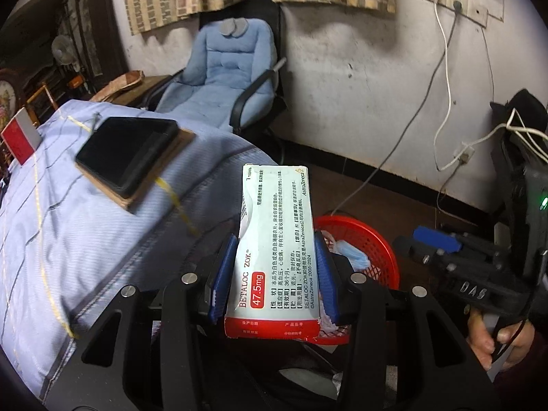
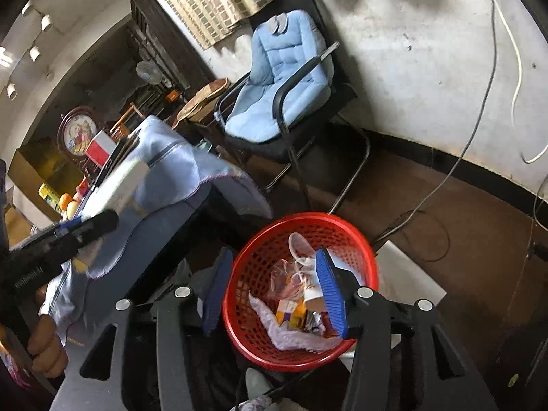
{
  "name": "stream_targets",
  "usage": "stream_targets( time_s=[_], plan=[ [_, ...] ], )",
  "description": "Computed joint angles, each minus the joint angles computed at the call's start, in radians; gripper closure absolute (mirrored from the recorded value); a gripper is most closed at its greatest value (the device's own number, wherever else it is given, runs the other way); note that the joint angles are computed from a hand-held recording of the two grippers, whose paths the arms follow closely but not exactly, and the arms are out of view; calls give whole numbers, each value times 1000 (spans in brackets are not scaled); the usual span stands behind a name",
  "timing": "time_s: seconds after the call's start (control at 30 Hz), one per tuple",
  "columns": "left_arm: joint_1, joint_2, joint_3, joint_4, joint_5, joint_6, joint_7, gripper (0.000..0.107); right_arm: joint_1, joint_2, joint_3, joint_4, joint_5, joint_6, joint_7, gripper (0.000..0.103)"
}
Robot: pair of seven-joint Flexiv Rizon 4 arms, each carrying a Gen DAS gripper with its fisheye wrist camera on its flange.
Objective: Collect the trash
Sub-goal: 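Carry the medicine box and face mask over the red wastebasket, then open both tools to drop the box and mask into the wastebasket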
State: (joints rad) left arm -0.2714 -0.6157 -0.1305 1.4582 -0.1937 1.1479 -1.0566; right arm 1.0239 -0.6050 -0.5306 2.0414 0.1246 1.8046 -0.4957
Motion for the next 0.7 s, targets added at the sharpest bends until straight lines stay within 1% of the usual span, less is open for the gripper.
stream_targets(
  time_s=[0.1,0.2,0.27,0.37,0.6,0.67,0.7],
  plan=[
    [-14,-16,5,-19,15,-27,4,62,57,0,-69,30,36,12,15,52],
    [-28,-34,9,-38,31,-54,8,62,89,3,-109,51,60,23,14,52],
    [-33,-45,8,-49,34,-69,10,62,96,5,-118,59,71,30,9,52],
    [-44,-61,8,-69,40,-89,11,62,87,3,-106,60,85,42,2,52],
    [-64,-102,6,-128,50,-135,19,60,26,-2,-36,52,107,50,-1,51],
    [-68,-110,7,-138,53,-152,24,55,15,-2,-24,52,110,50,-1,51],
    [-73,-113,14,-144,59,-154,20,46,18,-1,-26,54,112,49,-1,51]
  ],
)
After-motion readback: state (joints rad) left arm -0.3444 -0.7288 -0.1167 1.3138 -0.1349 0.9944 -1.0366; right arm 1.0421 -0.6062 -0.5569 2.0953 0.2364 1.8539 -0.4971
